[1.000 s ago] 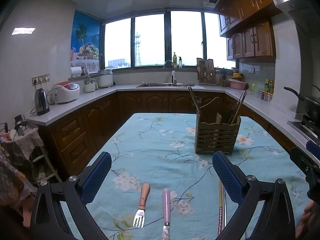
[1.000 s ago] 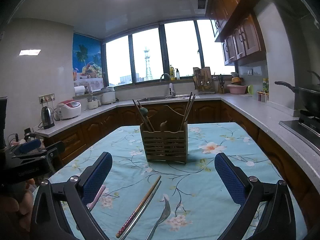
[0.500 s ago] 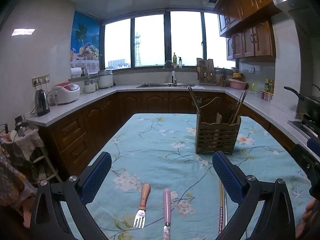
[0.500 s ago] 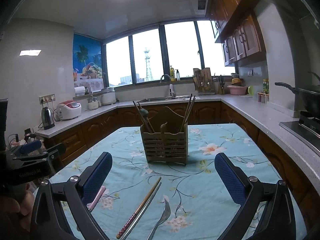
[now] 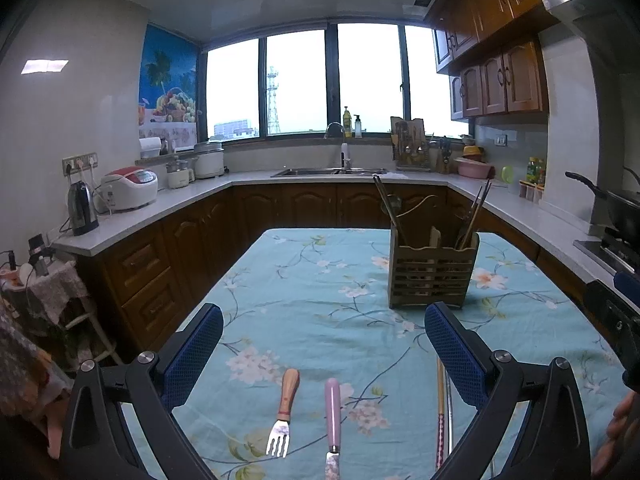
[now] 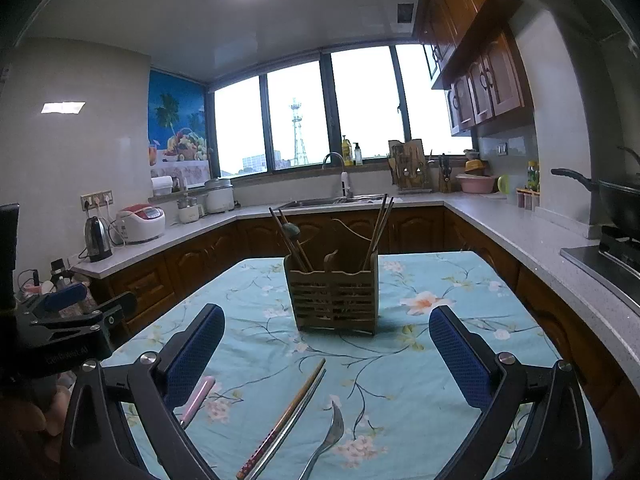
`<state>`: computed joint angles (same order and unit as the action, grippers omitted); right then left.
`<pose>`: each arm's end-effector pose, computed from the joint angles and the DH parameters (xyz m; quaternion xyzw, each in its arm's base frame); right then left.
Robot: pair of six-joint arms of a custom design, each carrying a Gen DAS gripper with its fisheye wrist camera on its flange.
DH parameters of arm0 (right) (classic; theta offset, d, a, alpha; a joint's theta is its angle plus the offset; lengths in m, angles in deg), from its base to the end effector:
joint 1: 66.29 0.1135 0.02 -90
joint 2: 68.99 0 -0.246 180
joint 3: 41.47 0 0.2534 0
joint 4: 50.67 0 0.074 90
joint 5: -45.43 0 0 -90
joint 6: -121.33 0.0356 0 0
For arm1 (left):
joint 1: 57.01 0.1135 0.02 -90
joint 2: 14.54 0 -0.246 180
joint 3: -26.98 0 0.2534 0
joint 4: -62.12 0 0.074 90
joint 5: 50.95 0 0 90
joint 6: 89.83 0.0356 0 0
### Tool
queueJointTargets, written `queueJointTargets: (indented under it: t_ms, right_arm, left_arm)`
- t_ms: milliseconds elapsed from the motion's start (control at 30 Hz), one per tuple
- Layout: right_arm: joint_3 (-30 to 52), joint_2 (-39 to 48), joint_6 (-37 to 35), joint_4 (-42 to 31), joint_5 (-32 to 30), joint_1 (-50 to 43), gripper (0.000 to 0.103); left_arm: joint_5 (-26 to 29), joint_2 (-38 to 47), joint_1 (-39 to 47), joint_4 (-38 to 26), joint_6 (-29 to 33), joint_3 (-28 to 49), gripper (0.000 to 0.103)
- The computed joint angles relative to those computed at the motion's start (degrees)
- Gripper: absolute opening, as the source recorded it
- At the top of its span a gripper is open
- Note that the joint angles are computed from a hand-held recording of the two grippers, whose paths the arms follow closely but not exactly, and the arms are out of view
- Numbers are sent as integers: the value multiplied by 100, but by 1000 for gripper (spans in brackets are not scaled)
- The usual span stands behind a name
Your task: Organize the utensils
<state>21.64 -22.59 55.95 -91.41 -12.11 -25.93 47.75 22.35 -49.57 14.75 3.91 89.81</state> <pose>0.1557 0.1072 0.3221 0.0405 0.8186 0.0830 0.5668 0.1522 0.0144 0.3321 0.0161 0.8248 -0.0077 0.5651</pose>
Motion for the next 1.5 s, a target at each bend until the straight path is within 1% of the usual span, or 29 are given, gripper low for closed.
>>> queueJointTargets:
  t_ms: [533, 600, 867, 900, 1367, 1500]
  right_arm:
    - [37, -10, 0, -36, -5, -4, 103]
    - [22, -15, -3, -26, 8, 4, 103]
    - [14, -16, -7, -18, 12, 5, 103]
    - [21, -15, -7, -25, 9, 4, 103]
    - [-9, -33, -6, 0, 23, 12, 103]
    - [110, 8, -38, -36, -47, -70, 103]
  left_arm:
    - [82, 22, 76, -6, 22, 21, 102]
    - [10, -1, 10, -4, -4, 11, 102]
    - [95, -1, 72, -23, 34, 28, 102]
    - [-12, -12, -38, -33, -6, 26, 102]
    - [-45, -14, -74, -34, -3, 29, 102]
    - [-100, 19, -152, -23, -8, 58, 102]
